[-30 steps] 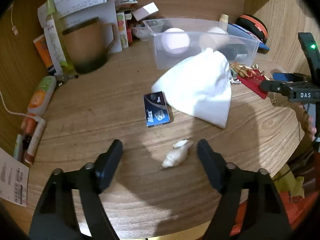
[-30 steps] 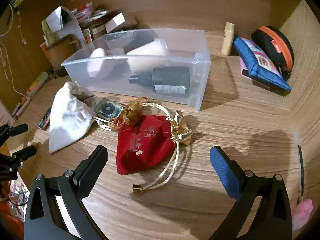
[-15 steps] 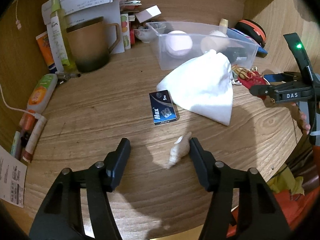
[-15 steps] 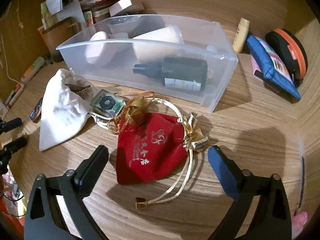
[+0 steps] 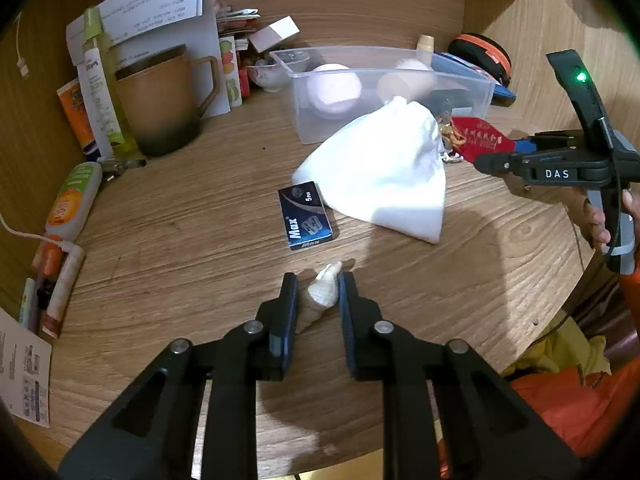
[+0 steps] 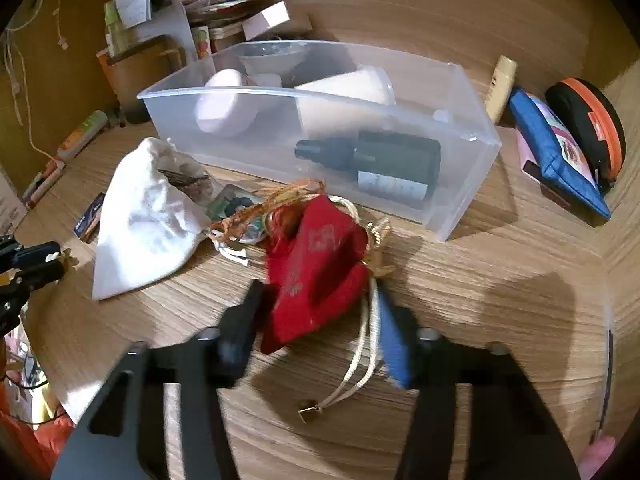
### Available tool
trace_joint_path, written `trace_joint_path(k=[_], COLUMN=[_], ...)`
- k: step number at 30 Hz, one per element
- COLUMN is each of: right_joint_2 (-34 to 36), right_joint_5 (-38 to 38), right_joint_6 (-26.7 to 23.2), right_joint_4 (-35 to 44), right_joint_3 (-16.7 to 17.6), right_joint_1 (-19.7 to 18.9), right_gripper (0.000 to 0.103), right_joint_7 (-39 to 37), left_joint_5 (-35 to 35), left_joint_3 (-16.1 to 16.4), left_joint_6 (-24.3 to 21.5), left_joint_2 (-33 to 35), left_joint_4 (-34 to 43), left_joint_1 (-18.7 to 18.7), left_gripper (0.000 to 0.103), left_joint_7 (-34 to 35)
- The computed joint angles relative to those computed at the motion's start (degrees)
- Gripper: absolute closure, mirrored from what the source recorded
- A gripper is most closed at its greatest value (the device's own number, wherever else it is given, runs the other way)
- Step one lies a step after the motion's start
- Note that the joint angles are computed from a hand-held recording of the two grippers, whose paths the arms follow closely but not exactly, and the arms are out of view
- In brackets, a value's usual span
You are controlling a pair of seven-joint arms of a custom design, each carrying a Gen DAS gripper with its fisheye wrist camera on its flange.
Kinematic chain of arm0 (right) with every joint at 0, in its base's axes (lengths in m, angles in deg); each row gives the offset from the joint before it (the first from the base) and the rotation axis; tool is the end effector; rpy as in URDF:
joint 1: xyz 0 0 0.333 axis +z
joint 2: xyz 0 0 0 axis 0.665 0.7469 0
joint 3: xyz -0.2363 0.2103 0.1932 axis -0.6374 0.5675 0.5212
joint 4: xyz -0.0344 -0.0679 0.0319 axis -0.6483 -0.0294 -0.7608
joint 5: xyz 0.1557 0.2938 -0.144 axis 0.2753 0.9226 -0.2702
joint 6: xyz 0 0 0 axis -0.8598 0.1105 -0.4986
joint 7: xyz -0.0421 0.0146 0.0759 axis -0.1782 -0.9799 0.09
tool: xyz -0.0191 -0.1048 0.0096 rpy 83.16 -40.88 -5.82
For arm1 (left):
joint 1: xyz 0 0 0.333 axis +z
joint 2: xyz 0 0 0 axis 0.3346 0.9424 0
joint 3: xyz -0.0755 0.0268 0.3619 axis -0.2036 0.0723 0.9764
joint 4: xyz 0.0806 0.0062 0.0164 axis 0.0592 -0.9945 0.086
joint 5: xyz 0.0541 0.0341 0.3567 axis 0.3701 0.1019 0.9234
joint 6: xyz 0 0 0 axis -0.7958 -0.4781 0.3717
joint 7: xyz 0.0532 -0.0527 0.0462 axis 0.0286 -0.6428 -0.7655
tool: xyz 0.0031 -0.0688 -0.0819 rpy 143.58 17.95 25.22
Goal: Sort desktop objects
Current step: 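Grasp the small white shell with the left tool while the right tool grasps the red pouch, then lift the shell and red pouch and carry both over the clear bin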
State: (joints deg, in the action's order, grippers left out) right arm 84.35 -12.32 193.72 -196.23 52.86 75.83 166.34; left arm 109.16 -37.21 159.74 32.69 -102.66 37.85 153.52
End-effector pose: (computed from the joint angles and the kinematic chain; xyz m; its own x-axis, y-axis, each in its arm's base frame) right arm 0.5884 0.2614 0.3674 0.3422 -0.9395 0.0149 -0.7359 -0.2778 -0.6175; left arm 0.5314 -0.0368 0.3426 -0.3871 -0.9220 -0.0110 -0.6768 0.2922 -0.6757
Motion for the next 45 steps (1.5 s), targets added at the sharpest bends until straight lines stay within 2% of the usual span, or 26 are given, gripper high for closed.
trace_joint_path(k=[1, 3, 4, 6, 7, 9, 11, 15, 17, 21, 28, 30, 32, 35, 40, 45], right_joint_2=[0.0, 0.1, 0.1, -0.5, -1.0, -1.7, -2.8, -4.5, -5.3, -7.0, -9.1, -9.5, -9.8, -10.2, -10.9, -10.7], right_joint_5=[0.0, 0.4, 0.9, 2.3, 2.8, 4.0, 5.2, 6.7, 6.4, 5.9, 1.2, 0.1, -0.3, -3.4, -4.8, -6.2], right_joint_6=[0.2, 0.8, 1.0, 2.9, 3.9, 6.0, 8.1, 10.2, 11.4, 13.8, 17.3, 17.8, 18.1, 18.5, 19.2, 18.6], right_joint_4=[0.0, 0.0, -0.1, -1.0, -1.6, -3.0, -4.6, -6.6, -7.6, -9.8, -11.9, -12.0, -12.0, -12.0, -11.2, -9.3], right_joint_3=[0.0, 0.3, 1.5, 5.2, 6.7, 7.1, 7.8, 12.6, 17.0, 19.4, 23.2, 22.9, 22.1, 23.6, 21.9, 21.5], right_joint_1=[0.0, -0.3, -1.5, -4.8, -6.1, -6.3, -6.8, -11.2, -15.4, -17.9, -22.6, -22.7, -22.1, -24.7, -23.9, -24.0], right_gripper=[0.082, 0.090, 0.092, 0.093, 0.093, 0.093, 0.094, 0.094, 0.094, 0.094, 0.094, 0.094, 0.094, 0.094, 0.094, 0.094], right_joint_7=[0.0, 0.0, -0.2, -1.1, -1.7, -2.4, -3.3, -4.9, -4.9, -4.9, -2.0, -1.3, -1.0, 1.2, 1.4, 1.1], left_joint_5=[-0.8, -1.4, -1.6, -1.6, -0.4, 0.8, 2.7, 3.4, 3.5, 3.6, 1.4, 2.2, 2.3, 2.9, 3.0, 1.8], left_joint_3=[0.9, 1.1, 1.0, 0.1, -1.7, -4.1, -7.9, -11.3, -12.9, -16.0, -15.1, -16.0, -15.3, -15.2, -16.3, -20.5], left_joint_6=[0.1, -0.1, -0.4, -0.9, -1.4, -2.3, -3.3, -4.3, -4.6, -5.2, -4.1, -4.0, -3.8, -4.0, -5.1, -8.7], left_joint_2=[-0.2, -0.3, -0.3, -0.2, 0.1, 0.6, 1.3, 2.0, 2.3, 2.9, 2.3, 2.4, 2.1, 2.0, 2.2, 3.4], left_joint_4=[-0.2, -0.2, -0.1, 0.2, 0.7, 1.6, 2.6, 3.9, 4.4, 5.5, 7.6, 8.6, 9.3, 10.7, 13.3, 16.2], left_joint_1=[-1.1, -1.4, -1.4, -0.7, 1.2, 3.6, 7.3, 10.1, 11.3, 13.6, 11.7, 12.5, 11.7, 11.2, 11.3, 13.1], left_gripper=[0.084, 0.084, 0.084, 0.084, 0.084, 0.084, 0.084, 0.084, 0.084, 0.084, 0.084, 0.084, 0.084, 0.084, 0.084, 0.084], left_joint_7=[0.6, 0.7, 0.6, 0.0, -1.1, -2.8, -4.9, -6.4, -6.9, -7.4, -8.0, -8.8, -8.9, -9.6, -9.1, -5.5])
